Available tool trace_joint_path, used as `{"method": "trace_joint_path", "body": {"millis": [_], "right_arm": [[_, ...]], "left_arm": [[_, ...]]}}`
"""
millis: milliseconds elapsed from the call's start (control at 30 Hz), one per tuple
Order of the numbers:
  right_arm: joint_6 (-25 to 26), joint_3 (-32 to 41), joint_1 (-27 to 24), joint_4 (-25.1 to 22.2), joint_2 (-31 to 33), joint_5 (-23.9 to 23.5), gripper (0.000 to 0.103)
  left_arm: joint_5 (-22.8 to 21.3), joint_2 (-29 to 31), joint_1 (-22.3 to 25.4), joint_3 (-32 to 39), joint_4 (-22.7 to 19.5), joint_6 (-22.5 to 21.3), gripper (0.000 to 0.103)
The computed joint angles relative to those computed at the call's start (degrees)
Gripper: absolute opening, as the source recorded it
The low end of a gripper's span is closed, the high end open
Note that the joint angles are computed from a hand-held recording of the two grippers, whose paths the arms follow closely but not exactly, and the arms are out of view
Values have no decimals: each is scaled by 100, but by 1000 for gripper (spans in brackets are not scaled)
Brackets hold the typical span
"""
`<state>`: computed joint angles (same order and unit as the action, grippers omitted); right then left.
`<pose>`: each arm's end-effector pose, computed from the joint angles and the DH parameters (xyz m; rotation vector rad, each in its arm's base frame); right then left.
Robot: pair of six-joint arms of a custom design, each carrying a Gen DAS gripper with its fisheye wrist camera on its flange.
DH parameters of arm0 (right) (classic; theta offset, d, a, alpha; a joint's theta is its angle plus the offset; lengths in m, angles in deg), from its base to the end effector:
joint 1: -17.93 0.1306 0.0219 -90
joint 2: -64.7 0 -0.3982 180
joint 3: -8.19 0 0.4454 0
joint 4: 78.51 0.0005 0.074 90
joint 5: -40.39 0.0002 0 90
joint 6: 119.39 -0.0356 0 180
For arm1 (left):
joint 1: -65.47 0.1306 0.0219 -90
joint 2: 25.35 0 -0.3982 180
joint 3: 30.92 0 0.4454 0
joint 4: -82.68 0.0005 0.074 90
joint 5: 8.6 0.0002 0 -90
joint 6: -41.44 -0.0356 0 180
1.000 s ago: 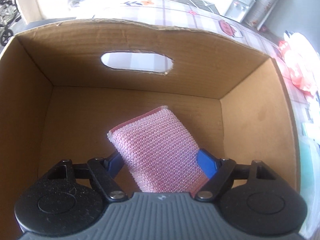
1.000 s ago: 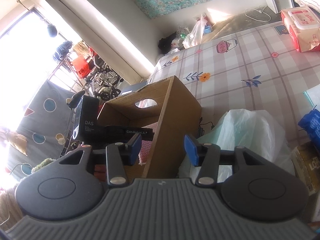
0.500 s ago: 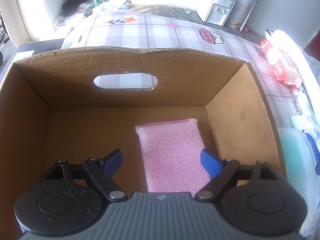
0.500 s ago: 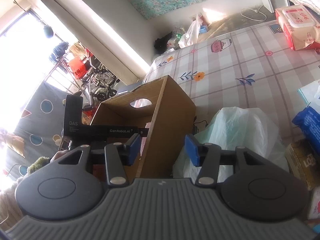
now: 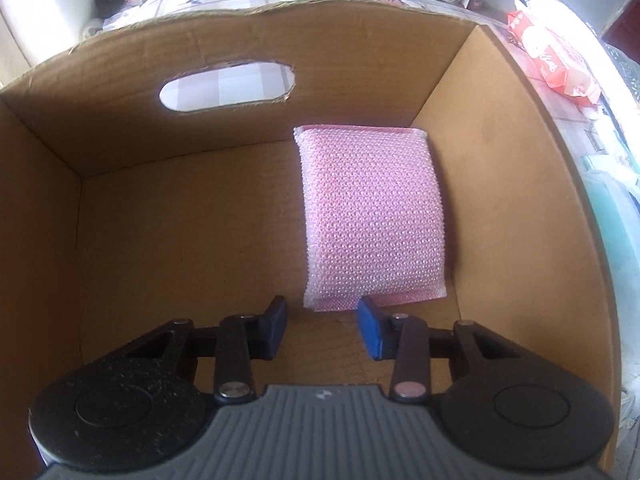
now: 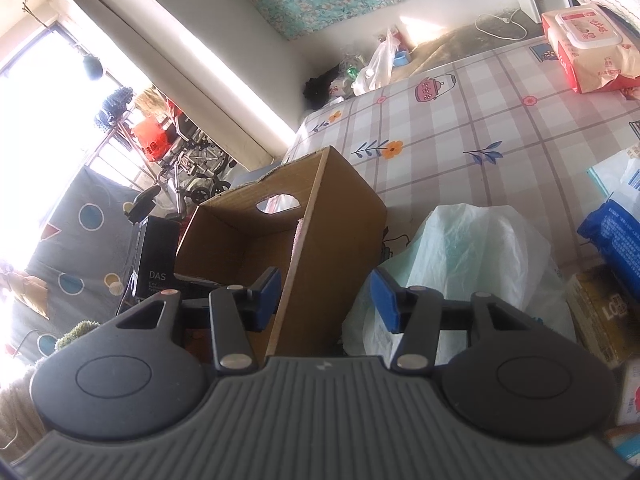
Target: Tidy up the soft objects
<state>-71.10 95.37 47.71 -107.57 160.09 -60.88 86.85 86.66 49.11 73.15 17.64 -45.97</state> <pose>0.5060 0.2970 0.3973 0.1304 2.3575 0.8717 0.6169 -0.1852 0.3335 0.3627 2.8342 -0.2045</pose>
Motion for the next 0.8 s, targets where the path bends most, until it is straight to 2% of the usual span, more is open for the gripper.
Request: {"method": "trace_joint_path", "body": {"millis": [133, 300, 400, 500, 633, 800], "right_arm": [[-54, -133, -46, 17, -107, 84, 50], [-191, -309, -79, 80, -225, 146, 50], [-268, -493, -71, 187, -382, 244, 50], [-325, -733, -81, 377, -623, 388, 51], [-386, -1063, -149, 558, -1055, 754, 51], [-422, -1412, -341, 536, -1634, 1333, 52]], "left_arm": [[47, 29, -26, 76, 77, -96, 40], [4, 105, -81, 167, 144, -3, 44], [-66, -26, -92, 48, 260, 163, 67], [-112, -212, -92, -61, 274, 332, 78], [-167, -601, -55, -342, 487, 582, 80], [-457, -1244, -112, -703, 914, 918, 80]]}}
